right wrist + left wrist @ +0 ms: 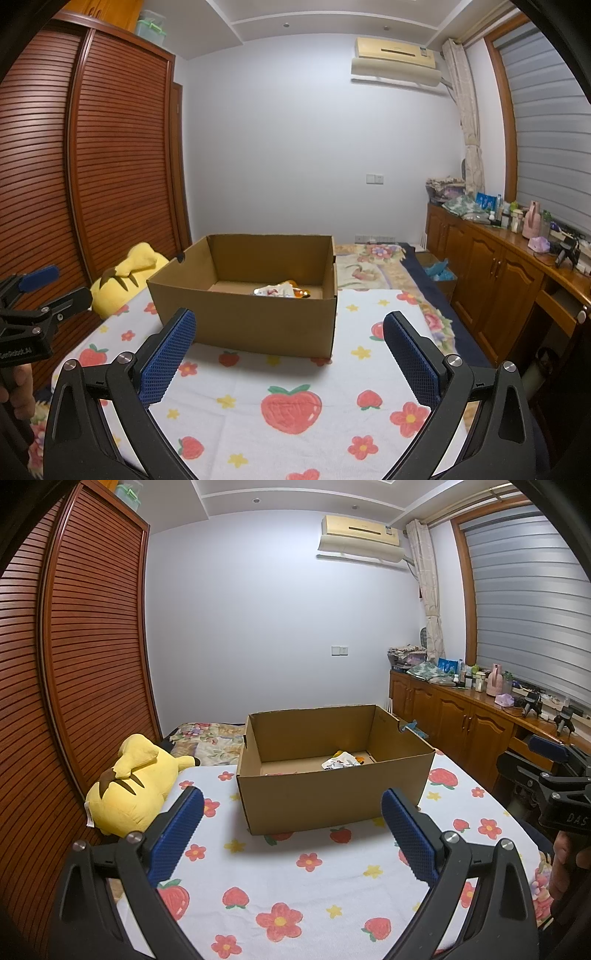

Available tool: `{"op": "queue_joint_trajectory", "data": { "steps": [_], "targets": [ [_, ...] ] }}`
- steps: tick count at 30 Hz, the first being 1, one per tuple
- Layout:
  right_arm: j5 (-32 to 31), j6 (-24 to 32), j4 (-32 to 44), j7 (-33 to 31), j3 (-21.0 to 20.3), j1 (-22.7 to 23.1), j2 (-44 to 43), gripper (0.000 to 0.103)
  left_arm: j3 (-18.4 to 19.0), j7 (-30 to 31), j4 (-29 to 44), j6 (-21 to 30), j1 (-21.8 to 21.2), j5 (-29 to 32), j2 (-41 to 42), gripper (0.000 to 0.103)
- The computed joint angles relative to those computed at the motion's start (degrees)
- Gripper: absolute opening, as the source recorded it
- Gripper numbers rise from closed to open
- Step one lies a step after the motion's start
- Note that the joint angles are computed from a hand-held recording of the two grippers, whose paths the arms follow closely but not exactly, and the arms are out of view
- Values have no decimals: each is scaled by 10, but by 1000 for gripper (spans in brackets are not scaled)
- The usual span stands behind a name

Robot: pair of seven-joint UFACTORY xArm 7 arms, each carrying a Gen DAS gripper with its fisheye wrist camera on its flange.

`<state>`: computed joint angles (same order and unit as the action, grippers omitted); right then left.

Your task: Organize snacks

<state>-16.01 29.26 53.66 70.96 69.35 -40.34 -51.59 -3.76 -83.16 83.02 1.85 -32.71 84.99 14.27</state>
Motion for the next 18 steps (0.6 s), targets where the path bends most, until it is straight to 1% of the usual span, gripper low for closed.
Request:
{"op": "queue_joint_trajectory", "data": {
  "steps": [18],
  "targets": [
    [3,0,0,-2,1,-1,-3,103,-2,-8,-2,1,1,7,-2,98]
  ]
}}
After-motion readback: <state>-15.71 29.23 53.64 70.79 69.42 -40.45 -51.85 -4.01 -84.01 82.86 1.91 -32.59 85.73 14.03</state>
